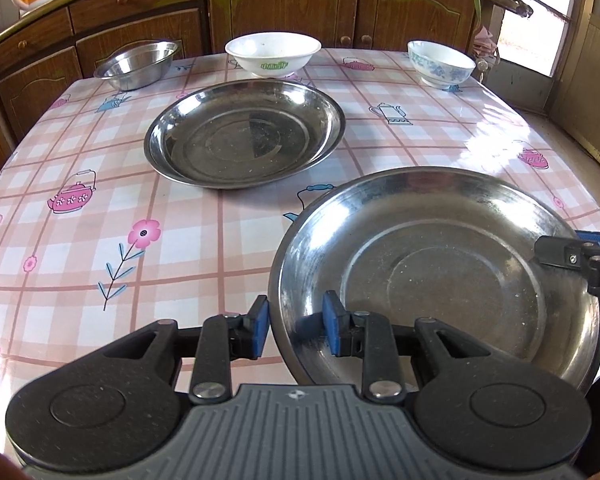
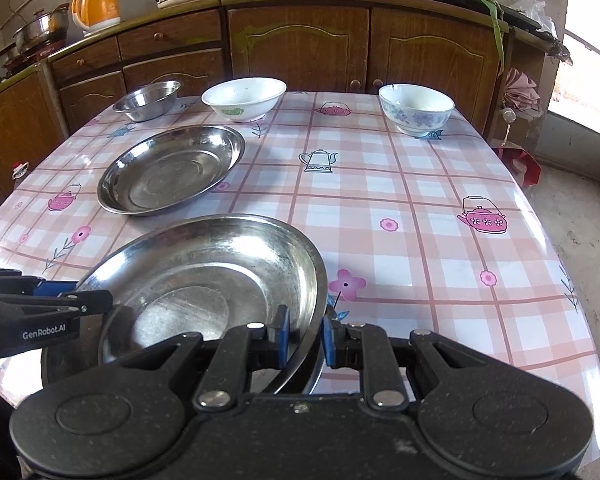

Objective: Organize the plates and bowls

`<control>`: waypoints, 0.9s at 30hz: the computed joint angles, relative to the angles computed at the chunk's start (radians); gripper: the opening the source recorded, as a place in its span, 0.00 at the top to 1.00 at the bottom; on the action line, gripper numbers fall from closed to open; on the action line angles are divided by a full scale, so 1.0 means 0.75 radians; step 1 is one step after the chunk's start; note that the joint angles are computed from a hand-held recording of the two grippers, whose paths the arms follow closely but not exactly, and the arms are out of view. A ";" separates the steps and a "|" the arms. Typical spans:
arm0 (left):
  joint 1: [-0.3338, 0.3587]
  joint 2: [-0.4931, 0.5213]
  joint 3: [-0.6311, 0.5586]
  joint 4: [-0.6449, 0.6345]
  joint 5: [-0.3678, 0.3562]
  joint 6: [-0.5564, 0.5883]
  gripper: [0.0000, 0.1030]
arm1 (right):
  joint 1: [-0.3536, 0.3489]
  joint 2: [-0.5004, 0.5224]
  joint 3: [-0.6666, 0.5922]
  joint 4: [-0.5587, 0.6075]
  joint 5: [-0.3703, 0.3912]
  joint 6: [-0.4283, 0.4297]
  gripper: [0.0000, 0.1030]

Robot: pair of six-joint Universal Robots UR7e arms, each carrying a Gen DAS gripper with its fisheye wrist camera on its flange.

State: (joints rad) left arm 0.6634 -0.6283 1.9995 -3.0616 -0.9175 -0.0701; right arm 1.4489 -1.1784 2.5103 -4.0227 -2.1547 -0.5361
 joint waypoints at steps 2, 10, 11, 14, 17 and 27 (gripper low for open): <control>0.003 0.005 -0.004 -0.012 -0.001 0.012 0.72 | -0.012 0.000 -0.006 0.003 0.012 0.000 0.78; 0.010 0.023 -0.014 -0.012 0.000 0.014 0.72 | -0.036 0.020 -0.016 -0.005 0.025 0.002 0.78; 0.010 0.026 -0.014 -0.014 0.003 0.014 0.72 | -0.038 0.020 -0.016 0.000 0.026 0.003 0.78; 0.013 0.028 -0.013 -0.023 0.002 0.020 0.72 | -0.043 0.023 -0.018 0.004 0.027 -0.003 0.78; 0.016 0.026 -0.014 -0.023 -0.005 0.018 0.72 | -0.044 0.017 -0.020 0.014 0.030 -0.002 0.78; 0.019 0.030 -0.016 -0.013 -0.005 0.017 0.72 | -0.034 0.013 -0.019 0.028 0.006 -0.019 0.72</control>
State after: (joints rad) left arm 0.6777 -0.6060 1.9878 -3.0711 -0.9211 -0.0575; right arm 1.4236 -1.1688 2.4957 -4.0020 -2.1503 -0.5503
